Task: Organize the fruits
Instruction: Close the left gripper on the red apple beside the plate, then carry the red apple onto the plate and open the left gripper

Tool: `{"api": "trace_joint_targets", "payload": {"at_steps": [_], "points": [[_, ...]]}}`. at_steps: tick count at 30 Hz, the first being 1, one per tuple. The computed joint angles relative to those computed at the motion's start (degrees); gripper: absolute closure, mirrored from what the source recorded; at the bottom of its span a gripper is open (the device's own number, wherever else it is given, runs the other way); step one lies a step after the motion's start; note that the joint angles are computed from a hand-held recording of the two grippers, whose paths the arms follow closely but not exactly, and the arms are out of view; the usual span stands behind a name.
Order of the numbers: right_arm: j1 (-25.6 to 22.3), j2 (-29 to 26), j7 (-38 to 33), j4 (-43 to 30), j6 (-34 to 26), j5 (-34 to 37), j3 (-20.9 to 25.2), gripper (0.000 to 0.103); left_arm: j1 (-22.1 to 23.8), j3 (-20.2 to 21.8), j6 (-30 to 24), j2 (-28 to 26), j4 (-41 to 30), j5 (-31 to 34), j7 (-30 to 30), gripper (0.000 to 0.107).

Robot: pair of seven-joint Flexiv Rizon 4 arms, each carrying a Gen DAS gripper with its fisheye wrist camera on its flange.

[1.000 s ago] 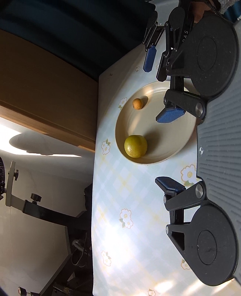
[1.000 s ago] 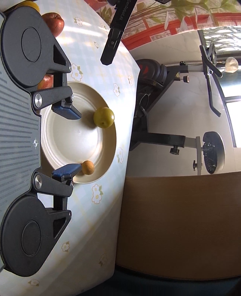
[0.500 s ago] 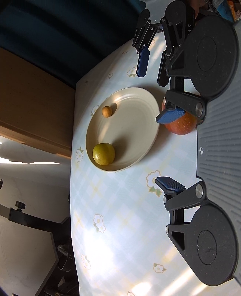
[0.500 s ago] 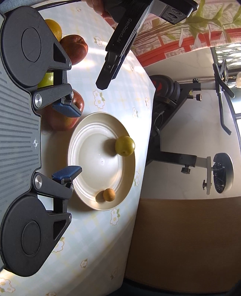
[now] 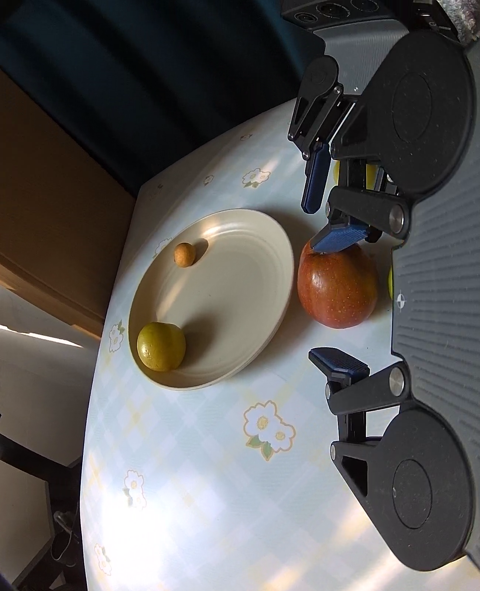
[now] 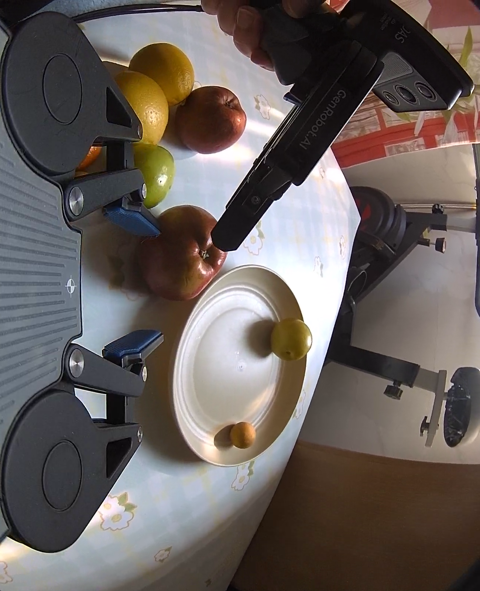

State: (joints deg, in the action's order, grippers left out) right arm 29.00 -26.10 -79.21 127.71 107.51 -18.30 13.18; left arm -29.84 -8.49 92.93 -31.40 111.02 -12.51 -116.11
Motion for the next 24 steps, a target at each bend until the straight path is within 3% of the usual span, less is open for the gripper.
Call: {"api": "trace_joint_targets", "payload": {"at_steps": [2, 11, 17, 24], "points": [[-0.69, -0.50, -0.03, -0.45, -0.60, -0.74, 0.83, 0.050, 3.16, -4.02, 1.80, -0.53, 0.88, -0.91, 0.09, 0.049], [-3.67, -3.01, -2.08, -2.63, -2.79, -4.63, 3.71, 0.055, 10.58, -13.45, 5.46, -2.93, 2.41, -1.41, -0.37, 0.056], [-5.64, -4.54, -2.33, -3.41, -2.09, -5.69, 5.50, 0.050, 13.24, -15.96, 5.84, -3.55, 2.63, -0.02, 0.33, 0.055], [-9.25, -7.05, -2.24, -4.91, -1.53, -8.41, 8.80, 0.049, 11.14, -13.61, 5.10, -3.29, 1.75, -0.05, 0.62, 0.055]]}}
